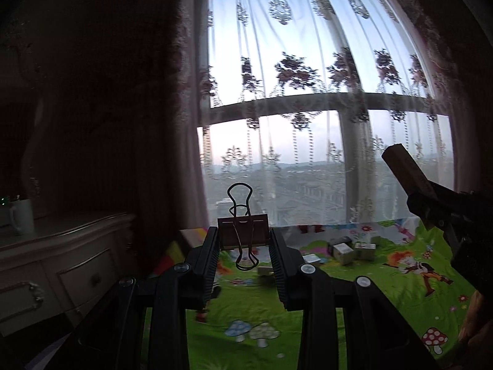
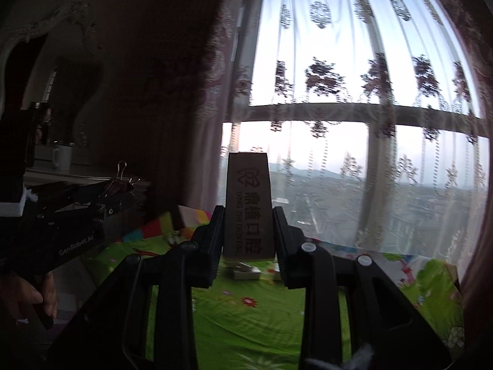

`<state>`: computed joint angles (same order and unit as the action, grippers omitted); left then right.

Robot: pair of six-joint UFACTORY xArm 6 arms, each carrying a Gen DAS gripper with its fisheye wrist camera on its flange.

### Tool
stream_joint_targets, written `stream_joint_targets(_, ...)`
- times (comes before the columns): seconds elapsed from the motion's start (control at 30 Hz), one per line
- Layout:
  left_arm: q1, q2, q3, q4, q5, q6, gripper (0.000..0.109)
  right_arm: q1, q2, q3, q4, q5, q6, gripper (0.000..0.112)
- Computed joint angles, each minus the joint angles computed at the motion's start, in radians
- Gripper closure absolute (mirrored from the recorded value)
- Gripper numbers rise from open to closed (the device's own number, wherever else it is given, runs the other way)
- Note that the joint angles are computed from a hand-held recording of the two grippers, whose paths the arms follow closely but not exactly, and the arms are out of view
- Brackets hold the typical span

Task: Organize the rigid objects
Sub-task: 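Lift the clip and dental box and carry them toward the storage box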

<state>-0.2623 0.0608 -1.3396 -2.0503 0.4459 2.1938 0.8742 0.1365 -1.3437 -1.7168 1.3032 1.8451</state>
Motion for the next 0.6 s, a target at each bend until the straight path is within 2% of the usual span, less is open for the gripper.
stream_joint_targets(0.43,0.124,-0.014,0.047,-0.025,-0.058,0.015,0.075,-0.046,0.204,-0.280,-0.060,-0.362,-0.154,0.078)
stream_joint_targets(0.53,0.145,0.007,0.027,-0.017,-0.094,0.002,0.075,-0.065,0.260,-0.359,-0.042,-0.458,-0.199,0.078)
stream_joint_targets(0.6,0.160,0.029,0.008,0.020,-0.118,-0.046,0.075,-0.086,0.314,-0.436,0.015,-0.554,-0.269,0.078)
